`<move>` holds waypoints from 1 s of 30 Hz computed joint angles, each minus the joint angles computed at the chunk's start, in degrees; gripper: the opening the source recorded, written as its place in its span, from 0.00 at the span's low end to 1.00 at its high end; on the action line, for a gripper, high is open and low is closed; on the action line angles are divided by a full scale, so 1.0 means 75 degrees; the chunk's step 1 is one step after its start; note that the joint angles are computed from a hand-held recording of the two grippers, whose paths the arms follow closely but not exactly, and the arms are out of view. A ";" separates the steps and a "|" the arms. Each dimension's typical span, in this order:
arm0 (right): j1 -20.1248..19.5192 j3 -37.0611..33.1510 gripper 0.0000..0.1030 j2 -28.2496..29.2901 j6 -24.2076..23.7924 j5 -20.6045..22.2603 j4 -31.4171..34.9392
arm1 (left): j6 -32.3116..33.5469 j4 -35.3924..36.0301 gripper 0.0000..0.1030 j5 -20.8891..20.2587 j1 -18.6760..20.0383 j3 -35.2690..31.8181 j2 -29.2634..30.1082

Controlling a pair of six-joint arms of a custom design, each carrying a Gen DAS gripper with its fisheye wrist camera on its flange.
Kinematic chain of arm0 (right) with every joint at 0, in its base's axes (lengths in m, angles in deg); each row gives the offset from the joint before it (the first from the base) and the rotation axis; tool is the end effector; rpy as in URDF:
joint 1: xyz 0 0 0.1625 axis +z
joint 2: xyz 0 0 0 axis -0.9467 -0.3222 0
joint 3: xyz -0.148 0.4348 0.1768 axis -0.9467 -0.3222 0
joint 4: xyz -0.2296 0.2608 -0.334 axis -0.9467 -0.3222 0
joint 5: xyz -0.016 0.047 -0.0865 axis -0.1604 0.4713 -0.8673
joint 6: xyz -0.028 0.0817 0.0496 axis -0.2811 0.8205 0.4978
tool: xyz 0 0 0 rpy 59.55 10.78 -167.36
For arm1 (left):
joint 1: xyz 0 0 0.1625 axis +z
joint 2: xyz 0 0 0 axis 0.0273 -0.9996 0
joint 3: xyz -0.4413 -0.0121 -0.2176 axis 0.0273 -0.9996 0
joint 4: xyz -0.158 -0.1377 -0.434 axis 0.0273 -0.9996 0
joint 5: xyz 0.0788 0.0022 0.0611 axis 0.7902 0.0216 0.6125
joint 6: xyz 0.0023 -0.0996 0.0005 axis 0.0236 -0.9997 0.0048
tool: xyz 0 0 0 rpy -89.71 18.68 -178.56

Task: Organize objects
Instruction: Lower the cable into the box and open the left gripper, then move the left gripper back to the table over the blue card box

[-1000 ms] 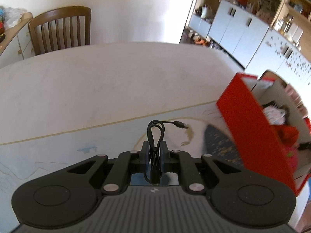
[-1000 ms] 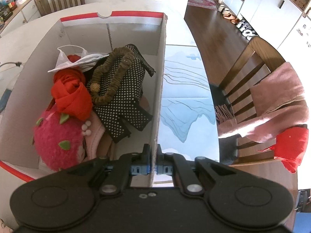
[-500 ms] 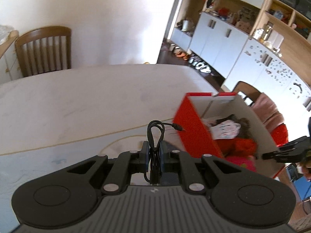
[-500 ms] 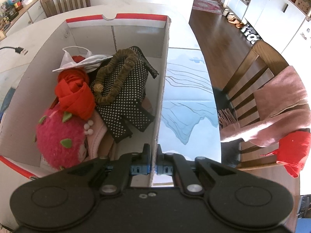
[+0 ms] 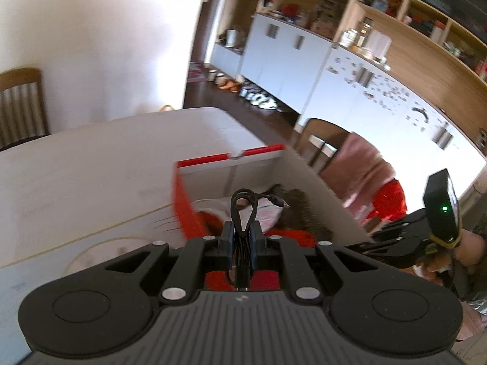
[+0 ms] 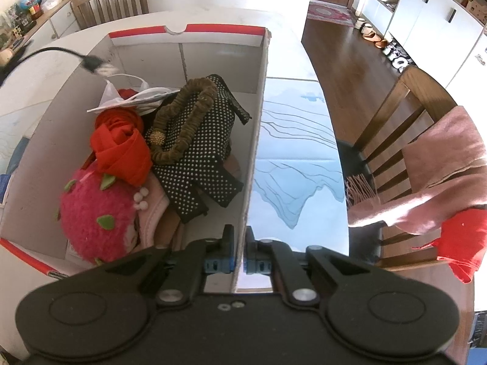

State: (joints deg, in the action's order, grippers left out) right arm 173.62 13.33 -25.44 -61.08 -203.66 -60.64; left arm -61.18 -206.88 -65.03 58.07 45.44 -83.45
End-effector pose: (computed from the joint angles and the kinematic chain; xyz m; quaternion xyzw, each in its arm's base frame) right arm 0.2716 -0.8001 0.1930 0.6461 -0.7274 -0.0114 0.2309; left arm -0.2492 -0.7711 0.2987 0.2786 0.9094 -0.2625 0.1629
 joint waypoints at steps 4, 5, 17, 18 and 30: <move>-0.0010 -0.0028 0.05 -0.0003 0.0001 0.0037 0.0071 | 0.0028 0.0108 0.09 -0.0229 -0.0088 -0.0244 0.0388; -0.0011 -0.0039 0.05 0.0001 0.0009 0.0043 0.0088 | 0.0040 0.0130 0.09 -0.0291 -0.0102 -0.0288 0.0472; -0.0019 -0.0102 0.05 0.0002 0.0130 0.0105 0.0242 | 0.0241 0.0485 0.09 -0.0227 -0.0102 -0.0821 0.1380; -0.0021 -0.0111 0.05 0.0007 0.0143 0.0105 0.0252 | 0.0229 0.0537 0.09 -0.0207 -0.0095 -0.0868 0.1436; -0.0040 -0.0185 0.06 0.0016 0.0152 0.0151 0.0400 | 0.0102 0.1190 0.09 0.0058 0.0011 -0.1292 0.1784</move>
State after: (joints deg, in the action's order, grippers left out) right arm 173.32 11.94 -25.32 -59.94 -202.53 -57.64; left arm -60.41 -197.96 -64.60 58.15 35.76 -70.07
